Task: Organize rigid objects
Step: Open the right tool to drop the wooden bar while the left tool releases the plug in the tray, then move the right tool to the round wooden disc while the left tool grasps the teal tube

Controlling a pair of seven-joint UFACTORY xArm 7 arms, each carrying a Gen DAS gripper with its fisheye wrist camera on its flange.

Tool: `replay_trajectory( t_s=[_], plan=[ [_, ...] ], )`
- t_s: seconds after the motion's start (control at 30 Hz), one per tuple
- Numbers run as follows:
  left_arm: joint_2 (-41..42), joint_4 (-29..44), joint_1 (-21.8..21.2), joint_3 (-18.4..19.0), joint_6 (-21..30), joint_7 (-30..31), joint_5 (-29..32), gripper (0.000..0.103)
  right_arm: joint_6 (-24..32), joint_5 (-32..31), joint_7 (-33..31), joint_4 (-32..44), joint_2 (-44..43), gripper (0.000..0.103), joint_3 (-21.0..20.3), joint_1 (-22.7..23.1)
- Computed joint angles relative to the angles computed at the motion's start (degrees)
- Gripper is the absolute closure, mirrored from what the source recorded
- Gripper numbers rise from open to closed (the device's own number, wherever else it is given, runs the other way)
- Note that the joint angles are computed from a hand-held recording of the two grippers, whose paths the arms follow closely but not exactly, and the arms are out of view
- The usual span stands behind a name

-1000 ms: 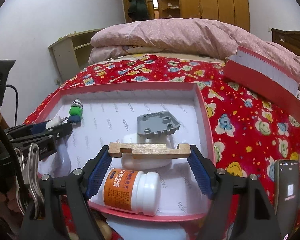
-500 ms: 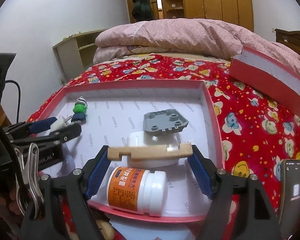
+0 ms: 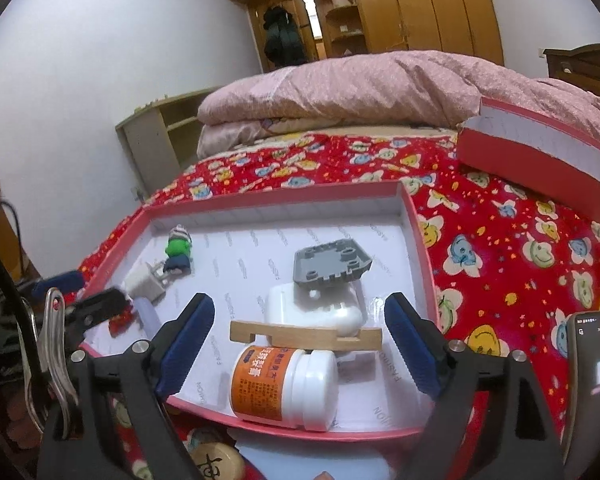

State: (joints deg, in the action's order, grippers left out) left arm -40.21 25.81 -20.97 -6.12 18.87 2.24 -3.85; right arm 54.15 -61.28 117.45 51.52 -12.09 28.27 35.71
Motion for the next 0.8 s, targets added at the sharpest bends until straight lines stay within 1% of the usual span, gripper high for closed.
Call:
replay_trajectory(
  t_s=[0.13,0.3,0.37,0.47,0.57,0.67,0.8],
  plan=[
    [-4.2,-1.8,-0.1,1.4,3.3,0.6,-0.5,0.022,1.2,-0.5,-0.1,0.6,0.1,0.014,0.4,0.2],
    [-8.5,-4.1,0.5,2.4,6.9,2.0,-0.8,0.022,1.5,1.1,-1.3,1.1,-1.2,0.014,0.5,0.8],
    [-10.0,-4.9,0.1,3.2,8.2,3.1,-1.3,0.022,2.3,2.2,-2.1,1.5,-1.9,0.014,1.1,0.8],
    [-11.9,-6.1,-1.1,4.4,9.9,5.1,-2.6,0.017,3.6,4.6,-4.4,2.6,-2.1,0.014,2.0,1.1],
    [-12.8,-7.4,-2.0,4.4,10.0,5.9,-4.0,0.014,4.8,7.1,-6.8,3.3,-2.0,0.014,2.9,1.8],
    [-12.2,-8.1,-3.4,4.1,9.6,5.9,-5.7,0.014,6.7,10.1,-8.4,3.6,-2.2,0.014,4.0,3.1],
    [-10.6,-8.3,-5.6,4.2,8.3,6.2,-7.6,0.014,10.6,13.0,-9.8,4.4,-1.7,0.014,5.9,5.0]
  ],
)
